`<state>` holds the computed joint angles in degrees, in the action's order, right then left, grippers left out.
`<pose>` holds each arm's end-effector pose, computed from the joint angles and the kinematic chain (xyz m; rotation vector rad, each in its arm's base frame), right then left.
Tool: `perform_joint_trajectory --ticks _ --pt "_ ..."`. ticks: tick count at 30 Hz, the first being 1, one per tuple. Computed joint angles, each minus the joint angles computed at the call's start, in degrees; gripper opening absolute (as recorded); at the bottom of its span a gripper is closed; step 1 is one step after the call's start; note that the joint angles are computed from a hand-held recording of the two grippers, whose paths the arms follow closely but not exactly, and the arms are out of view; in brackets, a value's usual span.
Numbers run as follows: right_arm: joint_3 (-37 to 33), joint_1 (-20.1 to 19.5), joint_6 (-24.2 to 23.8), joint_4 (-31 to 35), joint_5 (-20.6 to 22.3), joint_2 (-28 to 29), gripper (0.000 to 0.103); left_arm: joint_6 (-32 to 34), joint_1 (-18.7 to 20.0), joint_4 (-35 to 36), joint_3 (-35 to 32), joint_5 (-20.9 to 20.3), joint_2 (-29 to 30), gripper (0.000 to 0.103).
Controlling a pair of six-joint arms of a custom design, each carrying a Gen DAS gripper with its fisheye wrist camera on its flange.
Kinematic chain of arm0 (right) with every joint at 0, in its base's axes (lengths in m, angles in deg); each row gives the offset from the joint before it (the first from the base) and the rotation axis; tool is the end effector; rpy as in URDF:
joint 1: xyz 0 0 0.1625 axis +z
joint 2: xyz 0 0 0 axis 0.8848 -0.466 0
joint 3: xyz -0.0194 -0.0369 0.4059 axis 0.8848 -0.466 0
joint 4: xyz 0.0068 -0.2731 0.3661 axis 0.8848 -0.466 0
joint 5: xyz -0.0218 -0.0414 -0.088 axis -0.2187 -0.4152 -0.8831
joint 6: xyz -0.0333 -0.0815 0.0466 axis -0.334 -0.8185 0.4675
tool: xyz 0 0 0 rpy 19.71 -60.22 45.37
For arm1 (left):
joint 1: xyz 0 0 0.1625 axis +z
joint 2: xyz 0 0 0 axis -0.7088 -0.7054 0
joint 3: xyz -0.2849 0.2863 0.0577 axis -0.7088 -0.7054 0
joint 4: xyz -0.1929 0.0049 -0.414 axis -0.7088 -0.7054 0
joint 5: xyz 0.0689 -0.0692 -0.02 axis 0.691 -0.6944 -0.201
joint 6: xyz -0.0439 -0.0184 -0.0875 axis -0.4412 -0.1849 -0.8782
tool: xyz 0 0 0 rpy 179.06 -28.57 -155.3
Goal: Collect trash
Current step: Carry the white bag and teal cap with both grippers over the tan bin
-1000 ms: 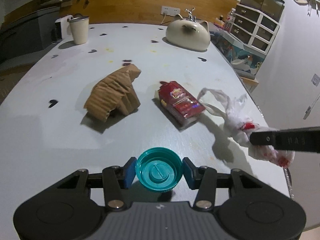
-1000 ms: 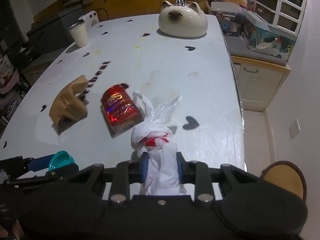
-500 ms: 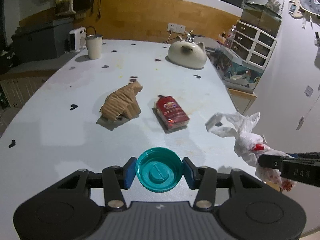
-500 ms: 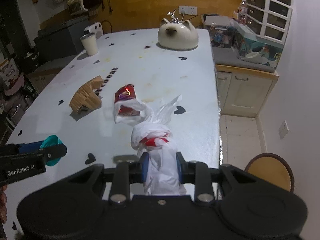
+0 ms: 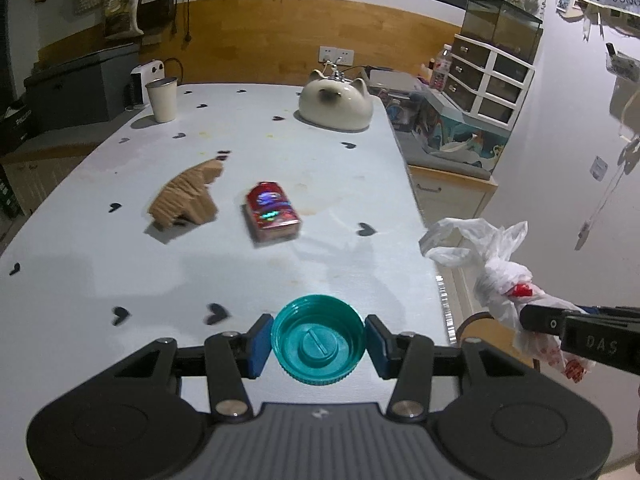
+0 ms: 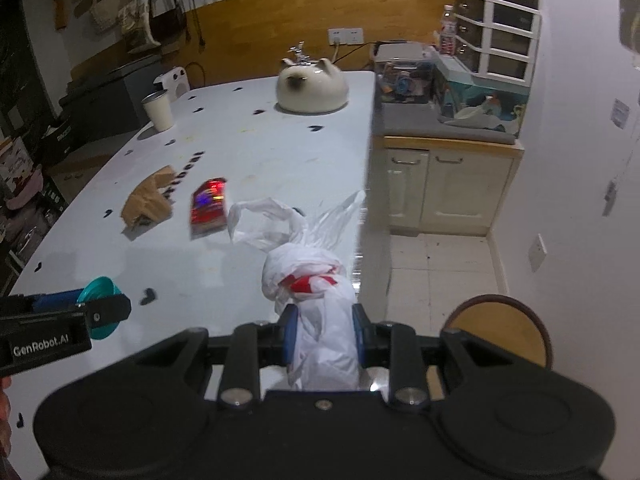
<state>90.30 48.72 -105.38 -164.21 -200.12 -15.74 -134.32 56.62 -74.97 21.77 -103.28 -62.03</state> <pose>0.2555 -0.4124 0.3984 0.8648 -2.4848 0.6320 -0.4692 -0.3096 0.2027 -0.1147 2.1285 -1.0611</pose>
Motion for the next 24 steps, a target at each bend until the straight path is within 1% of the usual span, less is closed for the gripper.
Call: perform_joint_trajectory --ticks 7,11,14,18,24 --pt "-5.8 -7.7 -6.9 3.2 4.1 0.0 0.029 2.9 3.2 -4.0 -9.0 2.4 11.3 0.05" --pt "-10.3 -12.2 -10.6 5.1 6.3 1.5 0.029 6.9 5.4 -8.2 -14.5 4.1 17.7 0.05" --pt "-13.8 -15.4 -13.2 5.9 7.4 3.3 0.029 11.1 7.0 -12.5 -18.3 5.0 22.2 0.05" --pt "-18.3 -18.9 -15.3 6.6 7.6 6.0 0.029 17.9 9.0 -19.3 -22.6 5.2 27.5 0.05" --pt "-24.0 -23.9 -17.1 6.5 6.6 9.9 0.029 29.9 12.3 -29.4 -29.0 3.5 34.9 0.05"
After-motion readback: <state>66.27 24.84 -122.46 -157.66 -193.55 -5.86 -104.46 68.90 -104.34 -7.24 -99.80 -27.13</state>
